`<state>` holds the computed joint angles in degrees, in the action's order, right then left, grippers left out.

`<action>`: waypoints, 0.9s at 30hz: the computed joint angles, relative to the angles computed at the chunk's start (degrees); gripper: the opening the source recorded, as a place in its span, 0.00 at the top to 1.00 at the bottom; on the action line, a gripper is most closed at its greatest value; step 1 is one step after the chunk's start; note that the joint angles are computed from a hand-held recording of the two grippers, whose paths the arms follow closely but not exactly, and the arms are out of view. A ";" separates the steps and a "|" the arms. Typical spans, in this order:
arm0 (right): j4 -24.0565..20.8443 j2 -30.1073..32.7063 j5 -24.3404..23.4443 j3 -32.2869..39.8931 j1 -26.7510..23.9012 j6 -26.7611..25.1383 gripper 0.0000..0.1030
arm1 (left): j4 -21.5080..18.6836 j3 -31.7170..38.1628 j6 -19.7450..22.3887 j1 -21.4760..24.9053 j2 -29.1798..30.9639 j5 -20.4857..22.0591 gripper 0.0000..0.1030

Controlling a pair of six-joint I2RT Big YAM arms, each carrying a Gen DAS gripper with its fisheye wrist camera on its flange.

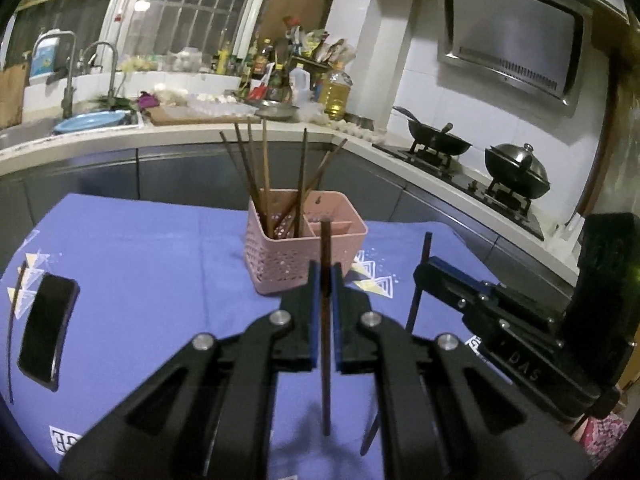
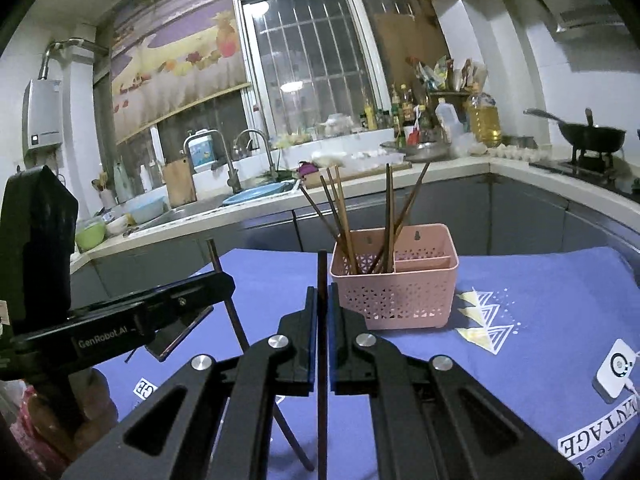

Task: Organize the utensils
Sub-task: 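Lift both brown chopsticks upright and carry them above the pink basket, then open both grippers to drop the chopsticks into the basket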

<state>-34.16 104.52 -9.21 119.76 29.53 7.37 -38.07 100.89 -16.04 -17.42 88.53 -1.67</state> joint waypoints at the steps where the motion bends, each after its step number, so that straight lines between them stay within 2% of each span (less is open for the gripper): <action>1: 0.54 -0.37 0.18 -0.62 0.06 0.05 0.95 | 0.02 -0.36 0.18 -0.11 -0.43 -0.19 0.96; 8: 3.89 -2.83 0.63 -5.12 0.19 0.22 0.95 | -0.47 -0.09 1.64 -1.13 -0.48 -2.63 0.96; 16: 5.51 -4.25 2.24 -6.54 -0.02 0.13 0.95 | -1.53 0.90 2.54 -2.57 0.04 -5.98 0.95; 27: 5.28 -4.17 2.84 -6.98 -0.34 0.22 0.95 | -2.02 1.36 3.08 -2.83 0.45 -7.51 0.95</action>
<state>-28.88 100.35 -6.37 112.78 29.19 7.59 -40.09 102.25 -12.96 -20.25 88.98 -9.17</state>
